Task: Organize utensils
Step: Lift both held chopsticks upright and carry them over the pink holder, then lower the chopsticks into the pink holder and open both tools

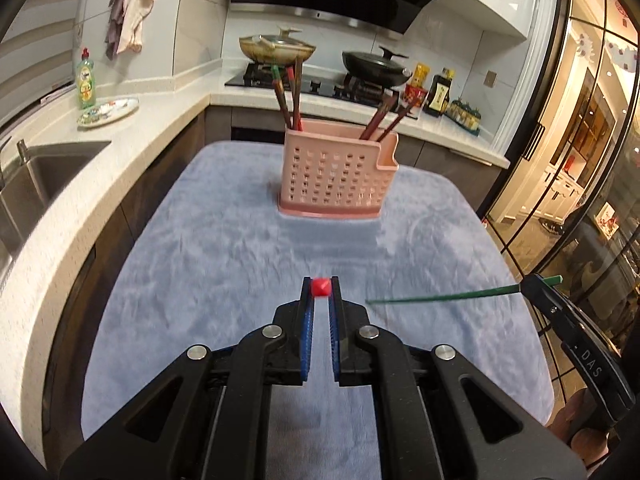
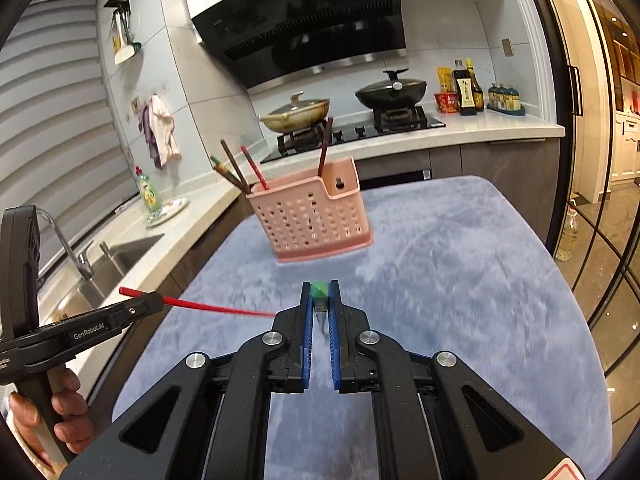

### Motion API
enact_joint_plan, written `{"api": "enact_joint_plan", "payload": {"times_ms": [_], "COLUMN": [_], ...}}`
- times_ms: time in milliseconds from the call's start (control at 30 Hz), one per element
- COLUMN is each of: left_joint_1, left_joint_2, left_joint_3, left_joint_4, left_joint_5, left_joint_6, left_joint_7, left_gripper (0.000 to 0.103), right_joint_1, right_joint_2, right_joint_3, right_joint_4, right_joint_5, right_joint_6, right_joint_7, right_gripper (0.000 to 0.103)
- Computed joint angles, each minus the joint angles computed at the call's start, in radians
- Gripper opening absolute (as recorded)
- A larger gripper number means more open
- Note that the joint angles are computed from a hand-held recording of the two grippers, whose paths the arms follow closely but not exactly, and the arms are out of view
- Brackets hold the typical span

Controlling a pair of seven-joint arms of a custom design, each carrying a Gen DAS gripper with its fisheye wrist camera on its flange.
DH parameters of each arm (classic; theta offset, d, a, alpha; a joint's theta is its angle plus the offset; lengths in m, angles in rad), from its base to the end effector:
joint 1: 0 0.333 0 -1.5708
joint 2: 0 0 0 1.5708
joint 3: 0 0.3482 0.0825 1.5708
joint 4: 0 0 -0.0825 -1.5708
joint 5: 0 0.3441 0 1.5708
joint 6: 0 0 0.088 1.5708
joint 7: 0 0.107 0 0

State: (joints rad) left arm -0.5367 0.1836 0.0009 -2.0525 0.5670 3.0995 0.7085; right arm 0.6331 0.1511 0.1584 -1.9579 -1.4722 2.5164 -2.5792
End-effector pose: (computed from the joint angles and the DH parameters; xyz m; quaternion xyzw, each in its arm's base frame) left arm 0.4903 -0.3432 0.4999 -0.5635 0.7105 -0.3892 0.1619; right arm 0.4123 0.4229 0.4904 -0.5314 0.6755 -0.2821 0.4262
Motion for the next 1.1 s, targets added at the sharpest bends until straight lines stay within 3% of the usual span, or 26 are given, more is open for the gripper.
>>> {"api": "enact_joint_plan", "payload": {"times_ms": [200, 600, 900, 1100], "left_joint_1": [0.035, 0.016, -0.054, -0.051], "left_joint_2": [0.040, 0.132, 0.259, 0.403], "left_joint_3": [-0.035, -0.006, 0.112, 0.151], "left_joint_4": [0.087, 0.319, 0.614, 0.885], "left_joint_5": [-0.094, -0.194, -0.161, -0.179], "left_joint_6": [-0.019, -0.078, -0.104, -0.139], "left_joint_7": [0.094, 0.219, 0.168, 0.157], "left_gripper": [0.007, 0.007, 0.007, 0.007], "right_joint_1": [-0.018, -0.066, -0.090, -0.086], "right_joint_2": [0.017, 0.053, 0.154, 0.258], "right_joint_3": [-0.019, -0.066, -0.134, -0.194], "right_joint_4": [0.046, 0.190, 0.434, 0.628], "right_joint_5": [-0.008, -0.077, -0.143, -0.076], "right_joint_6": [0.025, 0.109, 0.153, 0.166], "right_joint_7": [-0.007, 0.011, 0.039, -0.038], "right_gripper": [0.007, 0.007, 0.007, 0.007]}}
